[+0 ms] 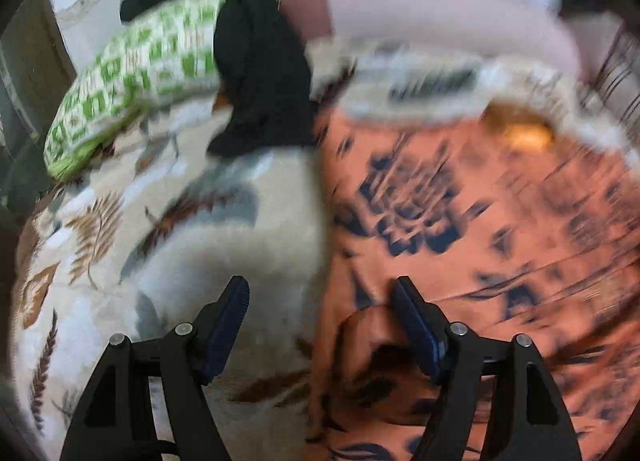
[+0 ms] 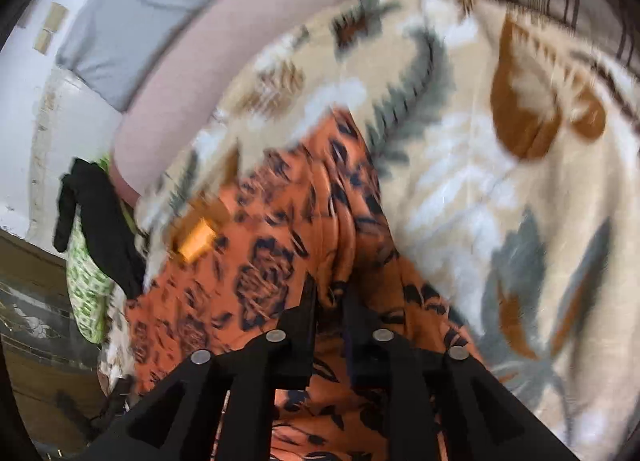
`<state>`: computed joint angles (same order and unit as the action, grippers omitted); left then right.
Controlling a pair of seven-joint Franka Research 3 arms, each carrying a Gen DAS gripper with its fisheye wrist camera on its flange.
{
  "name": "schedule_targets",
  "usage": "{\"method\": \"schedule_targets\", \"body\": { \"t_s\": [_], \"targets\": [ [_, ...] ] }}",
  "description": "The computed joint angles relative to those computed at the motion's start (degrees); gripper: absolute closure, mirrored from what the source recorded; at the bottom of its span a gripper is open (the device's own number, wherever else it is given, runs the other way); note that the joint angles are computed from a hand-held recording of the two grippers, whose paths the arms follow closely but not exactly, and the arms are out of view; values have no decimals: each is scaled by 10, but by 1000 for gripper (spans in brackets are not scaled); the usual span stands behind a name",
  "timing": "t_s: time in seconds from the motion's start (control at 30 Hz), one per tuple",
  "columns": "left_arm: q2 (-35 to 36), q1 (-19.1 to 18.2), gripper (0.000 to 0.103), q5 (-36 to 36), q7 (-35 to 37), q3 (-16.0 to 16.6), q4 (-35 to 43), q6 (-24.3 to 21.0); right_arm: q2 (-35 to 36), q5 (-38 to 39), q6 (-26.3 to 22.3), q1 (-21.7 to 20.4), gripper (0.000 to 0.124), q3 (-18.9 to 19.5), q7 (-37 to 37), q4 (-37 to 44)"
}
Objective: Fold small clothes
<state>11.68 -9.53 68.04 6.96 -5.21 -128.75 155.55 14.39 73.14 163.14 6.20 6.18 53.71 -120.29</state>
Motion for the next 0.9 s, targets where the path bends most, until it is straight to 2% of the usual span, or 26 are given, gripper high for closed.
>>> {"method": "schedule_targets", "body": {
  "t_s": [0.07,0.1,0.17,0.2,0.23,0.27,0.33,0.37,0.4,0.43,0.47,0.5,0.53,0.57,0.6,0.63,0.67,0.7,0.73,0.77,0.8,0.83,0.9],
  "targets": [
    [-6,-1,22,23,-42,7,-7,7,0,48,-31,-11,109,12,-61,20],
    [-11,2,22,26,-48,6,-11,8,8,53,-59,-13,109,12,-75,34],
    [-28,11,23,32,-64,3,-25,25,29,38,-80,-5,110,0,-73,62],
    [-40,13,23,46,-80,5,-33,32,44,5,-87,-3,103,-6,-44,76],
    [-51,17,23,66,-101,4,-39,35,62,-60,-91,14,99,-28,25,88],
    [-64,24,23,93,-130,6,-44,47,73,-131,-74,30,97,-49,109,86],
    [-77,41,23,126,-172,6,-43,73,70,-212,-40,43,97,-63,195,68],
    [-74,49,23,138,-181,6,-35,86,59,-220,-17,40,97,-62,207,48],
    [-69,53,23,141,-176,3,-25,87,48,-193,7,29,97,-47,191,33],
    [-57,54,23,135,-157,-1,-8,79,35,-132,27,2,96,-14,135,25],
    [-39,55,23,119,-124,-3,13,72,29,-70,28,-23,96,17,62,31],
    [-22,55,23,102,-96,-3,30,74,26,-46,19,-30,95,27,26,37],
    [2,60,23,60,-48,-5,50,81,28,-23,-9,-35,92,34,-15,51],
    [22,72,23,7,10,-14,66,83,39,8,-70,-47,77,41,-68,77],
    [52,71,23,-55,81,-17,92,58,52,20,-116,-42,46,31,-85,97],
    [73,50,24,-79,114,-6,116,0,74,22,-160,-54,39,40,-98,121],
    [96,15,24,-69,106,23,141,-63,101,6,-172,-47,40,35,-98,148],
    [106,-1,24,-73,98,38,148,-95,124,-43,-151,-22,40,11,-57,166],
    [108,4,23,-83,92,42,143,-95,152,-53,-125,-18,41,3,-20,173],
    [97,28,23,-85,66,32,123,-63,160,-22,-131,-33,48,9,-15,177],
    [85,35,23,-87,59,38,105,-34,151,30,-129,-62,48,35,-51,163],
    [74,31,23,-79,48,44,94,-30,138,43,-124,-73,48,44,-63,150],
    [43,27,23,-34,8,56,63,2,110,17,-95,-56,48,31,-52,125]
  ]
}}
